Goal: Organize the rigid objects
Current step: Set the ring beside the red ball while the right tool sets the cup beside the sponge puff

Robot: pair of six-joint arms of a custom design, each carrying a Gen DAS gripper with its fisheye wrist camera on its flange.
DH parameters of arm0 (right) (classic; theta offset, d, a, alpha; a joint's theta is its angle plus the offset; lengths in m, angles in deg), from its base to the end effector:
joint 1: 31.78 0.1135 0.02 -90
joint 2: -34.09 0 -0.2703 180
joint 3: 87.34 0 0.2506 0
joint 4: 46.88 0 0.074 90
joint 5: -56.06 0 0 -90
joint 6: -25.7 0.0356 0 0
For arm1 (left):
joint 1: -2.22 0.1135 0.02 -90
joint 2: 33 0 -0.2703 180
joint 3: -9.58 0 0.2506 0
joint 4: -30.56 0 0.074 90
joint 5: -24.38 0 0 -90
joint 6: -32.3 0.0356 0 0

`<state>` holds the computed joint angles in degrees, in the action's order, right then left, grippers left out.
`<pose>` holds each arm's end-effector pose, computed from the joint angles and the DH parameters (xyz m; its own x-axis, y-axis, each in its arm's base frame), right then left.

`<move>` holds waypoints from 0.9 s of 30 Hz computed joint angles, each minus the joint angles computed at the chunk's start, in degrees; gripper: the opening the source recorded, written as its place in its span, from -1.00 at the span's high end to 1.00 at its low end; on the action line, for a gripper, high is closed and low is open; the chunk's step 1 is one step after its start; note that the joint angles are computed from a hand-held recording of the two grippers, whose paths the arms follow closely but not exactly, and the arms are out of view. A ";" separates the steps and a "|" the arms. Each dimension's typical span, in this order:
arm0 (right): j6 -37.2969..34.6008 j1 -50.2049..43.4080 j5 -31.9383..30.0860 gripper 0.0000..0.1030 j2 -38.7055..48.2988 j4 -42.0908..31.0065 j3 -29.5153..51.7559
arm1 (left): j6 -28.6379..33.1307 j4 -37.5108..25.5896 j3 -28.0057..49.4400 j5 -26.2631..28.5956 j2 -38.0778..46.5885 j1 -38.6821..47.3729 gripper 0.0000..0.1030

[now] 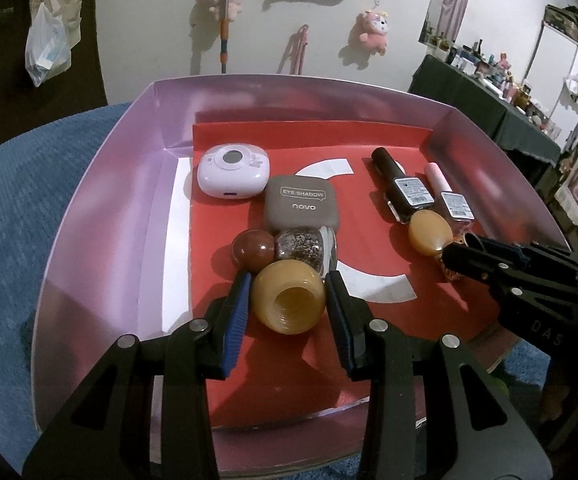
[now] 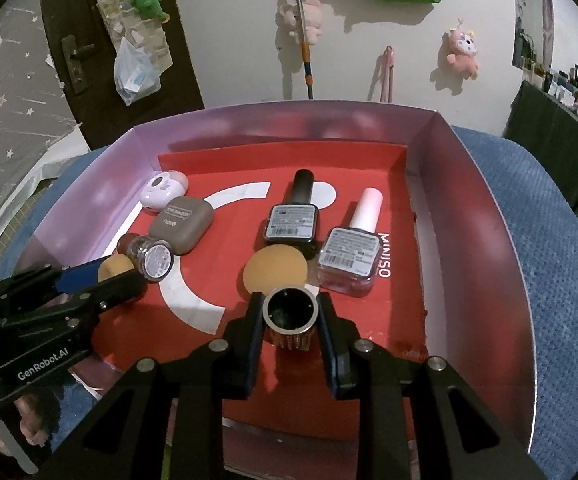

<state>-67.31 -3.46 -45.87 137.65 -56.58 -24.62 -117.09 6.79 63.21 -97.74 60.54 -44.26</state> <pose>0.2977 0.1688 0.1284 -0.6483 -0.4077 -0.6430 -0.6147 0.7786 0.1260 0.2032 -0.1864 0.1291 -0.7031 -0.3181 -0.6359 -0.3012 0.9434 -0.1389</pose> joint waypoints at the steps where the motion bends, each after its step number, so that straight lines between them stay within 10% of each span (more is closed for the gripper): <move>1: 0.15 0.05 -0.08 0.46 0.11 -0.02 0.10 | -0.05 -0.05 0.02 0.04 0.05 0.02 0.30; 27: 1.20 -0.76 -1.58 0.10 -1.59 0.54 -1.21 | -2.13 -4.41 1.47 -3.55 0.09 -2.20 -0.04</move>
<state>-66.10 -4.22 -47.45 136.06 -56.05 -25.83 -119.21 2.38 64.68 -101.29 60.62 -46.45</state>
